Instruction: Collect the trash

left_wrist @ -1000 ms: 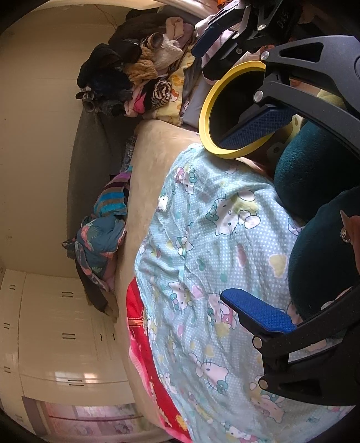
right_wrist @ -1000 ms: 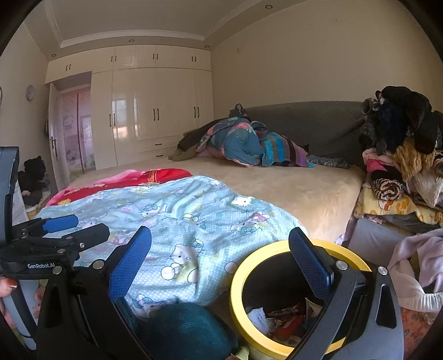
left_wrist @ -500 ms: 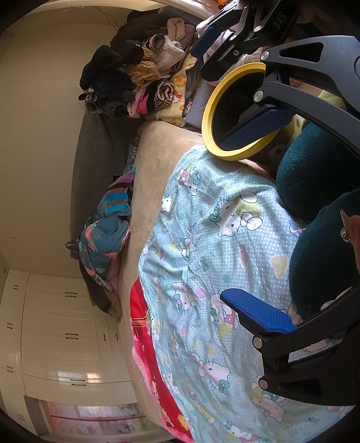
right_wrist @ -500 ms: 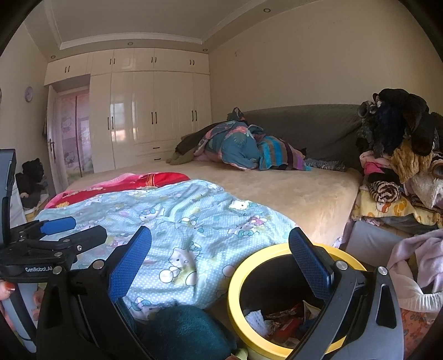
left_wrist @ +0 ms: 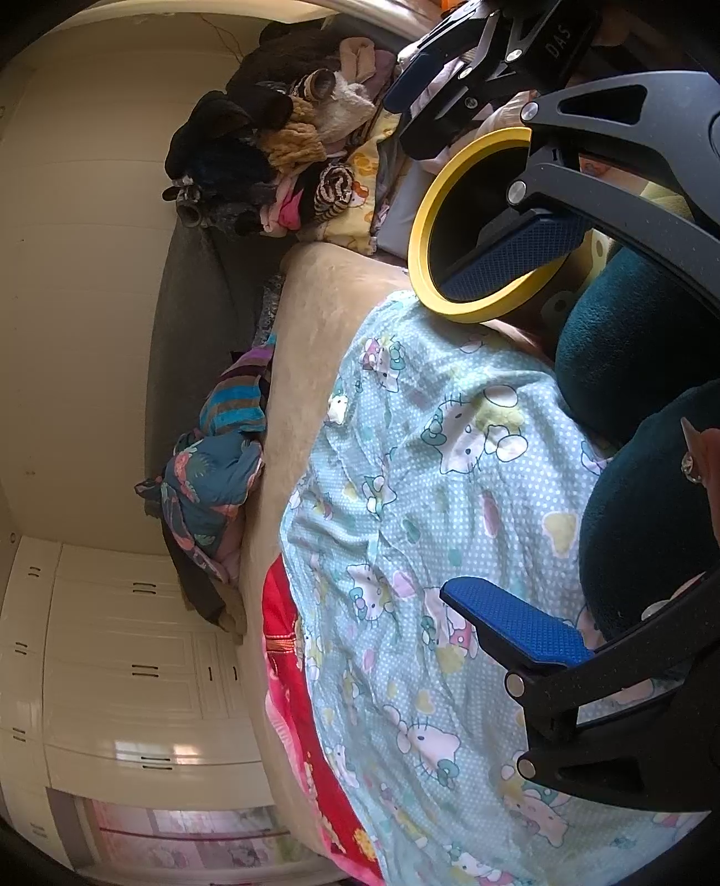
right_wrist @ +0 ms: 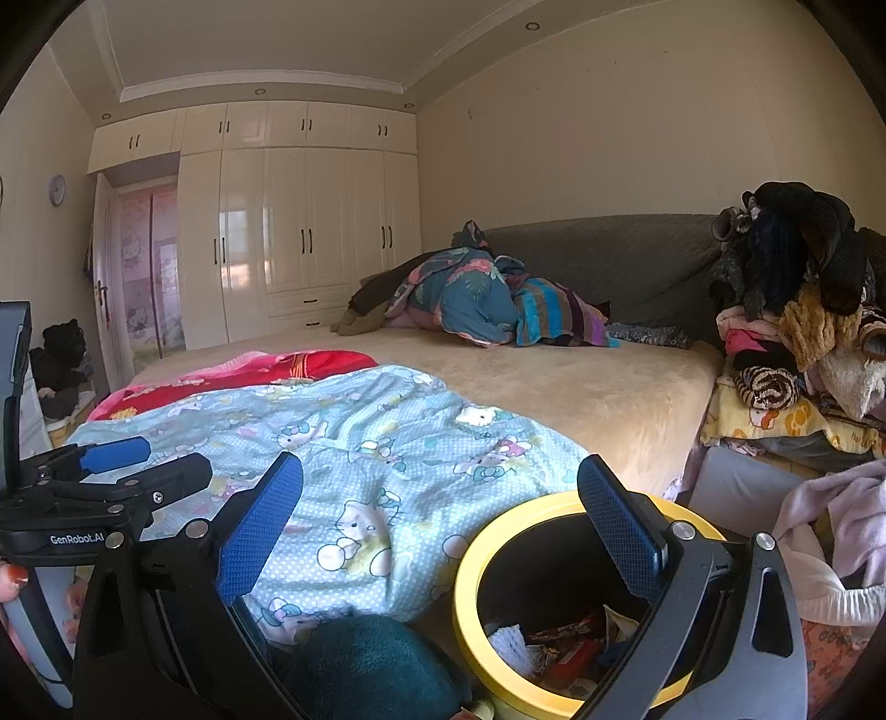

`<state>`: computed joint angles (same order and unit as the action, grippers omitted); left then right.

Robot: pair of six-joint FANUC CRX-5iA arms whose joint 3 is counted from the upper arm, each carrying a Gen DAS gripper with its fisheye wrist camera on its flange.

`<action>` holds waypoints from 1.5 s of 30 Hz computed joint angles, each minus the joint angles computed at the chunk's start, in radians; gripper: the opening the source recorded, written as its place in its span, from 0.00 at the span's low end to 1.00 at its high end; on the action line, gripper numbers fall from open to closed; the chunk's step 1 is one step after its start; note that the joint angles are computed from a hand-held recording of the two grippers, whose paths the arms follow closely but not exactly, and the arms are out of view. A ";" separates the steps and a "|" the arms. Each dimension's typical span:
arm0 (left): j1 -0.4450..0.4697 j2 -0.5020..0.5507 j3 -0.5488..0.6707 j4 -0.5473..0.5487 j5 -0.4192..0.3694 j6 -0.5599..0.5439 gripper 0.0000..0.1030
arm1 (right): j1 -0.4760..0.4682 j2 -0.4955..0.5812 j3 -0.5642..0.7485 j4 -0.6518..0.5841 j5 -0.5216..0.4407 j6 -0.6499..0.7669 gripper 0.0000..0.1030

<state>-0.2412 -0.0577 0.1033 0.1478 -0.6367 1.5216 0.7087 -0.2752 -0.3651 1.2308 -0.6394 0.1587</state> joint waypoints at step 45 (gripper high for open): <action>0.070 0.012 0.100 -0.154 -0.092 0.317 0.90 | 0.003 0.229 0.359 -0.420 0.080 0.406 0.94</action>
